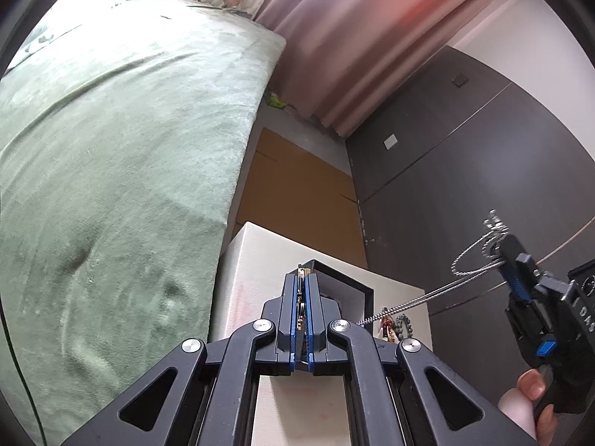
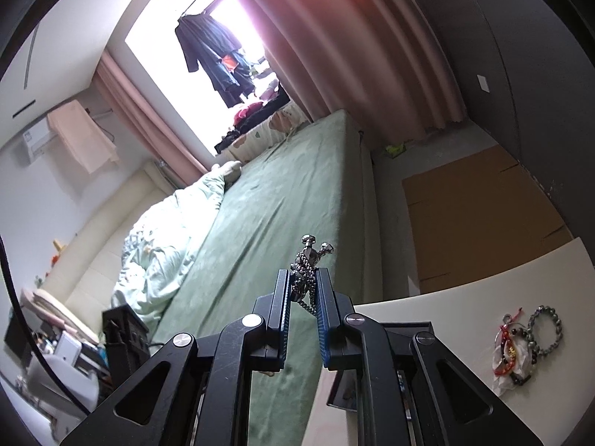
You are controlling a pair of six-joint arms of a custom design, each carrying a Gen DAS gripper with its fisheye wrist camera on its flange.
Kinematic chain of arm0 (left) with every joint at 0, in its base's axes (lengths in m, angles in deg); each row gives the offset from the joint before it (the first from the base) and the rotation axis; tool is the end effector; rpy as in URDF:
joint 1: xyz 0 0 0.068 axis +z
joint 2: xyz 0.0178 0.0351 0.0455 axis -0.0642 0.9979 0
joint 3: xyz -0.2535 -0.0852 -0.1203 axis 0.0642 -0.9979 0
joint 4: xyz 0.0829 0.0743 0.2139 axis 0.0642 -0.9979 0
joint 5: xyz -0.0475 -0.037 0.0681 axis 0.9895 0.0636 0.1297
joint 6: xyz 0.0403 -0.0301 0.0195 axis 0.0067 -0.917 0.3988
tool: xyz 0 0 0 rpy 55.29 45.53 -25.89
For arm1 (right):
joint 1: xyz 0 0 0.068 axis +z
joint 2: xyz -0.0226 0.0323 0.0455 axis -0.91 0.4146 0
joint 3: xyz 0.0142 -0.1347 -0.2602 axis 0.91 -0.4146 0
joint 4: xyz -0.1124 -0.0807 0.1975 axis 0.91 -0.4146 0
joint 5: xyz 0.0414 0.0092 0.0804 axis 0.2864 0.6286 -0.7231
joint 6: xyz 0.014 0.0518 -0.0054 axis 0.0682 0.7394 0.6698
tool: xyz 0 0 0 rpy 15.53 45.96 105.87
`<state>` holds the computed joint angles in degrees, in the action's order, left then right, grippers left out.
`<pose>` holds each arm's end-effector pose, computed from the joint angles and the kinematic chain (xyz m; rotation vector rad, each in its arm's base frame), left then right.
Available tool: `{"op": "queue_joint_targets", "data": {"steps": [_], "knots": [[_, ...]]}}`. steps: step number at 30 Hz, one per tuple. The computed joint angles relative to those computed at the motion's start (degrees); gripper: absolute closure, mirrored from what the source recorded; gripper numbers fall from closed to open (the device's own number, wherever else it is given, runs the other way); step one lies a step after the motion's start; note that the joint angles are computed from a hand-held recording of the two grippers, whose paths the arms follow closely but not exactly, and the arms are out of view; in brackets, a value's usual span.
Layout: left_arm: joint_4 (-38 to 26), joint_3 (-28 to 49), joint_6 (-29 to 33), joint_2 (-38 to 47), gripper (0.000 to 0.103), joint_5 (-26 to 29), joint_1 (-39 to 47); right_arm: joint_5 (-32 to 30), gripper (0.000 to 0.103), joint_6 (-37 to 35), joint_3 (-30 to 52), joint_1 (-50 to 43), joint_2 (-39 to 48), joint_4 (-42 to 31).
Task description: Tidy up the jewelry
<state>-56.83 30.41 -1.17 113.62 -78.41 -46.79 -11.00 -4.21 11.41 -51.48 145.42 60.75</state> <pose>0.2361 -0.2106 0.2633 -0.4694 2.3451 -0.6667 0.2740 0.0843 0.2907 -0.1007 2.1445 0.8482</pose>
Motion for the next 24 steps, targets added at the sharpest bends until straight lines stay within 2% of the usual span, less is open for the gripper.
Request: {"op": "queue_joint_targets", "data": {"steps": [5,24], "knots": [[-0.05,-0.03,-0.12,0.11,0.100,0.29,0.09,-3.45,0.089,0.81,-0.53,-1.88,-1.92,1.86],[-0.59,0.61,-0.17,0.87,0.100,0.61,0.12,0.14,0.089,-1.14,-1.87,0.22,6.93,3.20]]}}
